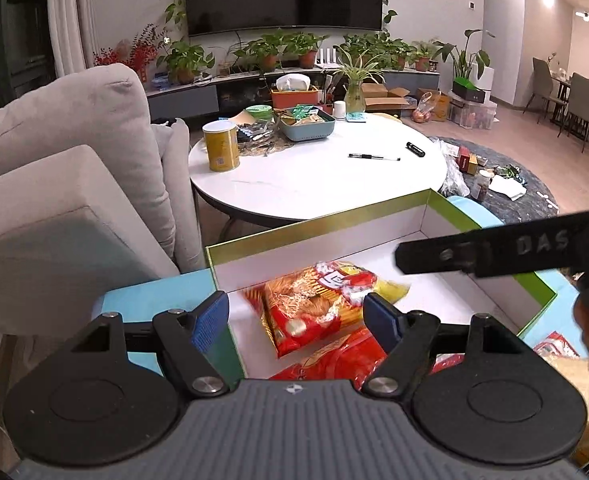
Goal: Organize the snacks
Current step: 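Lift the cracker bag into the green box and release it, then move the left tool back to the wrapped bread slice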
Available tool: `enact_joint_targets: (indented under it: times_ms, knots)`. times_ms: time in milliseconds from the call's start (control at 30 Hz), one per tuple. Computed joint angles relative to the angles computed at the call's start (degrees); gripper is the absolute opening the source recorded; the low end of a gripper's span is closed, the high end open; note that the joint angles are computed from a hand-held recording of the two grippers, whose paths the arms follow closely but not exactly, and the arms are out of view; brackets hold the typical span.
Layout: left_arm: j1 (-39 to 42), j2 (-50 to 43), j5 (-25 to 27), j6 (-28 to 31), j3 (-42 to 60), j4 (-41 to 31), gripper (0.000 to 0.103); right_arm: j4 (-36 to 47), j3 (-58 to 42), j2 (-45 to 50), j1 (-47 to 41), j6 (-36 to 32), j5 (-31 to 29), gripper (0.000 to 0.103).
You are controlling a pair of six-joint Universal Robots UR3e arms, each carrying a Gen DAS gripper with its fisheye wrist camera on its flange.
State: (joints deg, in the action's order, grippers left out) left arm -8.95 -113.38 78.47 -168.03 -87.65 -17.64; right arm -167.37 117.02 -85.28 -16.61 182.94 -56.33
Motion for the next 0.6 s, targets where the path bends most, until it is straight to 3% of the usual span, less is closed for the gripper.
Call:
enact_joint_targets:
  times_ms: [367,600]
  knots:
    - [-0.04,7.53,-2.53,-0.12,-8.18,1.58,0.072,11.19,8.44,-15.13,-8.41,-7.05,3.24,0.074]
    - [-0.57,13.72,-3.37,-1.34,-16.52,3.60,0.072,27.44,18.31,-31.60,-22.12,-17.22,7.37,0.076]
